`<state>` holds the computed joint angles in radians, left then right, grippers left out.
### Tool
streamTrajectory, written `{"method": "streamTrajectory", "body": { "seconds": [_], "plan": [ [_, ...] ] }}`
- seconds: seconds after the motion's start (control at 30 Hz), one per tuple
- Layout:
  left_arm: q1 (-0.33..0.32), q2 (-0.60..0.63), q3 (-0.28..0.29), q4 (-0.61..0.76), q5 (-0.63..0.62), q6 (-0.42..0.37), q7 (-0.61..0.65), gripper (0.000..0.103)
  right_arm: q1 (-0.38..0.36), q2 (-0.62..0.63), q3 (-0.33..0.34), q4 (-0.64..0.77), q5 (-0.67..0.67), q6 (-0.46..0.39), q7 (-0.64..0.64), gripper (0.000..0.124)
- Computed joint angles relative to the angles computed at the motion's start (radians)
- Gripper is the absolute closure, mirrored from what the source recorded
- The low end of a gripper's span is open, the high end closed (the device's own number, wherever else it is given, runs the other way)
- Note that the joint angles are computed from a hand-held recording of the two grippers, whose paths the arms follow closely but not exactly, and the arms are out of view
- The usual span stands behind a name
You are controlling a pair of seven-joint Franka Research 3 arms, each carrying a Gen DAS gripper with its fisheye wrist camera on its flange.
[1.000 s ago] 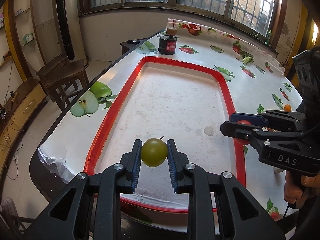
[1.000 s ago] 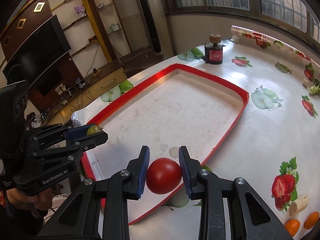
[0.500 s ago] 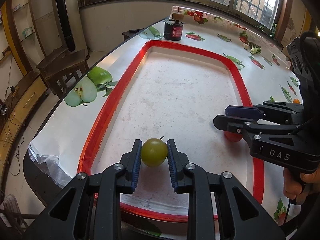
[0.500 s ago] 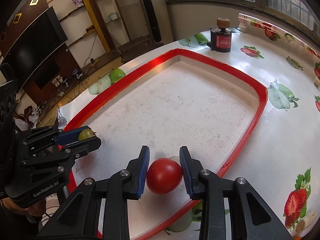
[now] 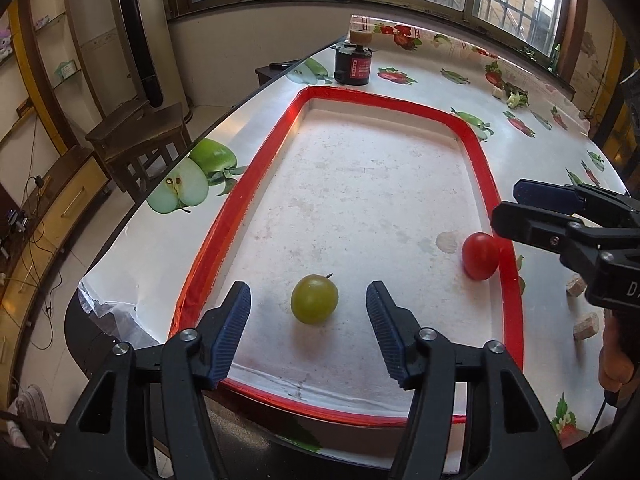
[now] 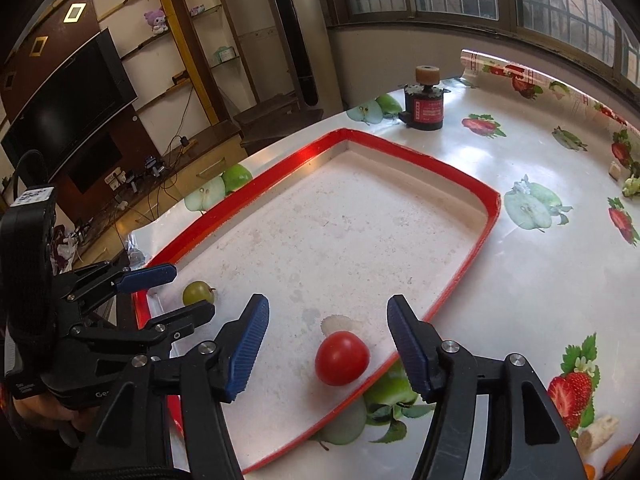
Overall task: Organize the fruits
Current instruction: 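Open both tools to drop the grape and tomato into the tray, then withdraw both tools from the tray back toward the fruits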
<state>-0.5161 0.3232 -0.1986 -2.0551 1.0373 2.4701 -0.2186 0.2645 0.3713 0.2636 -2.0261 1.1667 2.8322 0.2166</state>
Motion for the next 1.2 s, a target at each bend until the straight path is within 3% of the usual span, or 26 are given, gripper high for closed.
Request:
{"method": "streamTrajectory", "body": {
  "seconds": [0.13, 0.5, 0.8, 1.2],
  "plan": [
    [-0.013, 0.003, -0.006, 0.020, 0.001, -0.019, 0.004, 0.044, -0.029, -0.066, 0.000, -0.056, 0.096, -0.019, -0.072, 0.060],
    [-0.048, 0.024, -0.013, 0.073, -0.001, -0.033, 0.030, 0.044, -0.017, -0.186, -0.102, -0.192, 0.248, -0.033, -0.182, 0.056],
    [-0.069, 0.050, -0.009, 0.115, 0.012, 0.004, 0.034, 0.044, -0.037, -0.266, -0.168, -0.278, 0.358, -0.047, -0.275, 0.054],
    [-0.122, 0.154, 0.007, 0.258, -0.026, 0.059, 0.154, 0.044, -0.098, -0.336, -0.245, -0.393, 0.380, -0.028, -0.295, 0.053]
  ]
}}
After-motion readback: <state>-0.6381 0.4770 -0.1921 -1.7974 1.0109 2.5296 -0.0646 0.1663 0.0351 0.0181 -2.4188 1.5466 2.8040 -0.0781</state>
